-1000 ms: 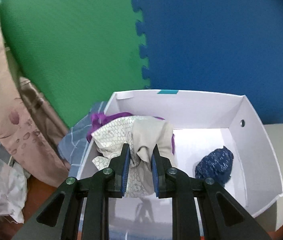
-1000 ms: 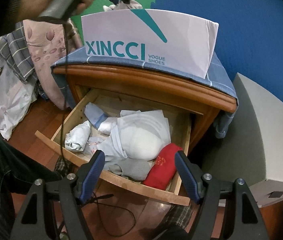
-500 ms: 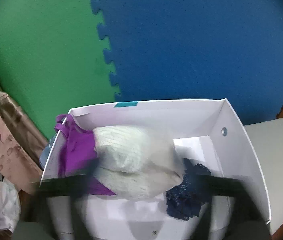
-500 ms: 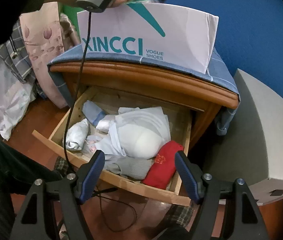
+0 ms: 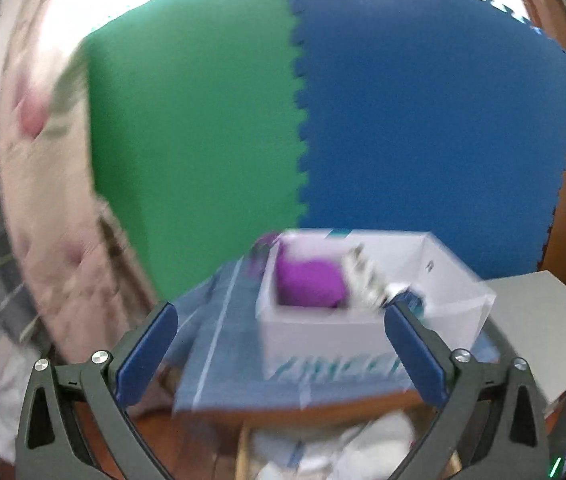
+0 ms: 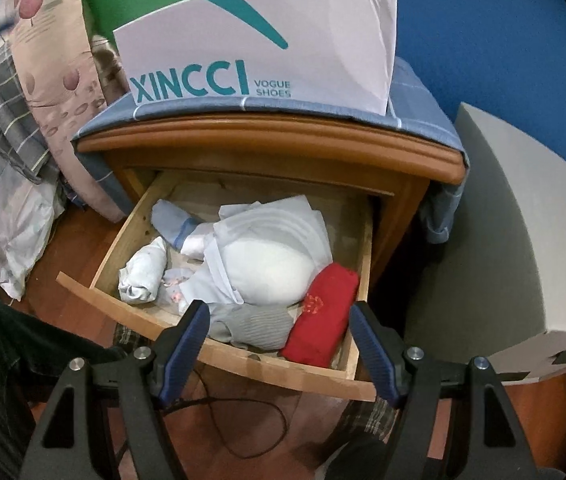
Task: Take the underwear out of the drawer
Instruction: 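Lower the right gripper into the drawer and grasp the white bra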
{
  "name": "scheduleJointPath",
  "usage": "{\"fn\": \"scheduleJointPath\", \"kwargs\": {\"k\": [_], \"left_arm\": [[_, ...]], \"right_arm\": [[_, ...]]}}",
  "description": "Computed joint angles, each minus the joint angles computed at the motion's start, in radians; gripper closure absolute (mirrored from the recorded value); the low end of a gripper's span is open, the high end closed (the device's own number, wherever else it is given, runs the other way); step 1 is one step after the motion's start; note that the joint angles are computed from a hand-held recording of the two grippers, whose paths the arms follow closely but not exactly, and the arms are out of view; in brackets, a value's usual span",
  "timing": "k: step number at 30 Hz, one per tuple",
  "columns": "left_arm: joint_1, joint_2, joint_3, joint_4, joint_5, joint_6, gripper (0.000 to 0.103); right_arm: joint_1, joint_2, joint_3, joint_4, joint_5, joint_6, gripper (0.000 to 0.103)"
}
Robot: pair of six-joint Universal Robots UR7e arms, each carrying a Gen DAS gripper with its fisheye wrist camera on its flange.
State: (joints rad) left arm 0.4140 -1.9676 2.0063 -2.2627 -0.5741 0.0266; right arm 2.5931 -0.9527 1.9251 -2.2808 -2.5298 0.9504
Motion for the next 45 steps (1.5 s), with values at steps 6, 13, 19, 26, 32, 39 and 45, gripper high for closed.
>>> {"fn": "scheduleJointPath", "kwargs": {"k": [6, 13, 19, 26, 32, 39, 45], "left_arm": [[0.127, -0.125, 0.04, 0.166, 0.0, -0.114, 0.0], [0.212, -0.126, 0.005, 0.155, -0.087, -0.167, 0.0], [0.216, -0.147, -0.007, 0.162, -0.134, -0.184, 0.0], [0.268, -0.133, -0.03, 0.113, -0.193, -0.178, 0.0], [0.287, -0.121, -0.038, 0.1, -0.242, -0.168, 0.0], [0.276, -0.129, -0.035, 0.093, -0.247, -0.159, 0.0], [0.275, -0.124, -0.033, 0.103, -0.244, -0.163, 0.0]], "right_arm": [[-0.035, 0.033, -0.031, -0.005, 0.027, -0.038, 0.029], [-0.139, 0.126, -0.11, 0.041, 0.069, -0.098, 0.029], [-0.207, 0.236, -0.192, 0.121, 0.054, -0.084, 0.029], [-0.256, 0.339, -0.322, 0.157, 0.045, -0.153, 0.026], [-0.248, 0.421, -0.434, 0.282, -0.011, -0.235, 0.023], [-0.298, 0.436, -0.474, 0.498, 0.069, -0.222, 0.023], [-0.382, 0.527, -0.625, 0.722, 0.22, -0.224, 0.026]]}}
